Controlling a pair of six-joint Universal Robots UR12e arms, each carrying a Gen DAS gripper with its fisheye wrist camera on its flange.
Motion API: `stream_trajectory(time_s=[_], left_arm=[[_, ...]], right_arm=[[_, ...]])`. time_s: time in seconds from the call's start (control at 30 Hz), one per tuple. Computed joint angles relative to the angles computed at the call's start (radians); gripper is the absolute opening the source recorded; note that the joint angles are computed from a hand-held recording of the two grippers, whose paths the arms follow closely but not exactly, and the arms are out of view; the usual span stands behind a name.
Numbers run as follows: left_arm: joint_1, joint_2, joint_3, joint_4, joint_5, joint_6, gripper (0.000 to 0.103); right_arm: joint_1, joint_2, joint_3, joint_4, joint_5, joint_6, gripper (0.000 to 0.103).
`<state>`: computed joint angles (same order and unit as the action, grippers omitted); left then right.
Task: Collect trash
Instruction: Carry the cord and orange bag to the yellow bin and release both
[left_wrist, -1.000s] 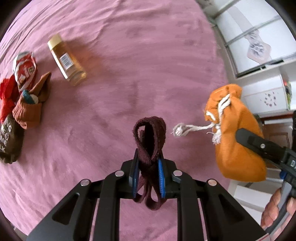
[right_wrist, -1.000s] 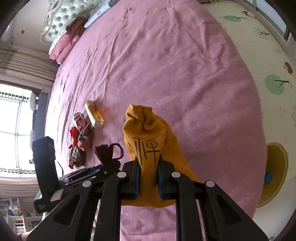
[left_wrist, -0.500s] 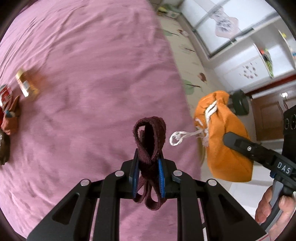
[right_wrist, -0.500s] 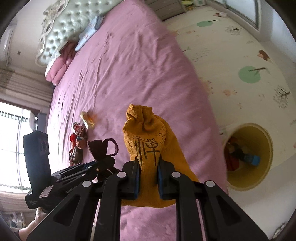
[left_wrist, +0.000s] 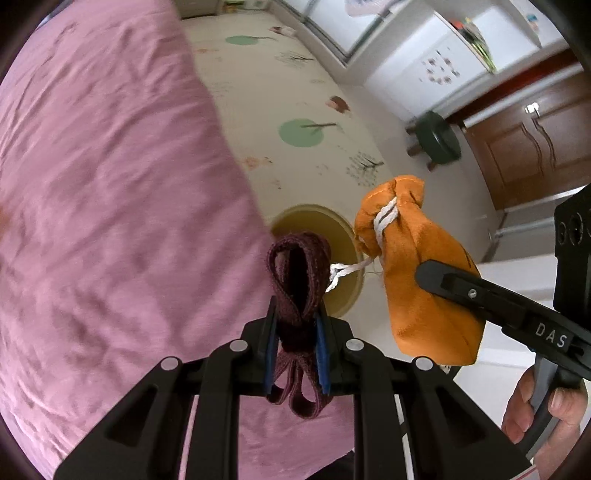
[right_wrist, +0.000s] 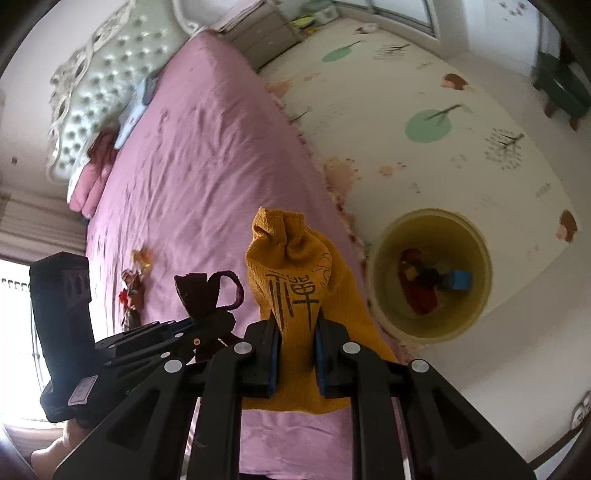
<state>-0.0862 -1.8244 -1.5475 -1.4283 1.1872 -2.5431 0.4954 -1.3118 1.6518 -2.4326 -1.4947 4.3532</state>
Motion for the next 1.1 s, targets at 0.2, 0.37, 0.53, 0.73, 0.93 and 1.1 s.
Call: stream_trajectory(time_s=[0.2, 0.37, 0.53, 0.73, 0.93, 1.1], left_arm=[[-0.055, -0.005, 0.0, -0.019, 0.006, 0.01, 0.018], [-0.094, -0.015, 0.008, -0.026, 0.013, 0.033, 0.018], [-0.122, -0.026, 0.019, -0.03, 0.018, 0.053, 0.018], [-0.138, -0.039, 0.037, -0.042, 0.008, 0.059, 0.018], [-0.127, -0.046, 0.046, -0.035, -0.009, 0.031, 0.075], [-0.12, -0.045, 0.048, -0.029, 0.009, 0.009, 0.077]], right_arm=[[-0.007, -0.066, 0.091, -0.014, -0.037, 0.064, 0.015], [-0.013, -0.107, 0.15, -0.028, -0.067, 0.118, 0.015], [-0.019, -0.131, 0.183, -0.036, -0.085, 0.148, 0.015], [-0.029, -0.144, 0.198, -0.041, -0.095, 0.157, 0.017], [-0.039, -0.159, 0.22, -0.073, -0.105, 0.205, 0.051], [-0.044, -0.163, 0.216, -0.063, -0.117, 0.202, 0.051]])
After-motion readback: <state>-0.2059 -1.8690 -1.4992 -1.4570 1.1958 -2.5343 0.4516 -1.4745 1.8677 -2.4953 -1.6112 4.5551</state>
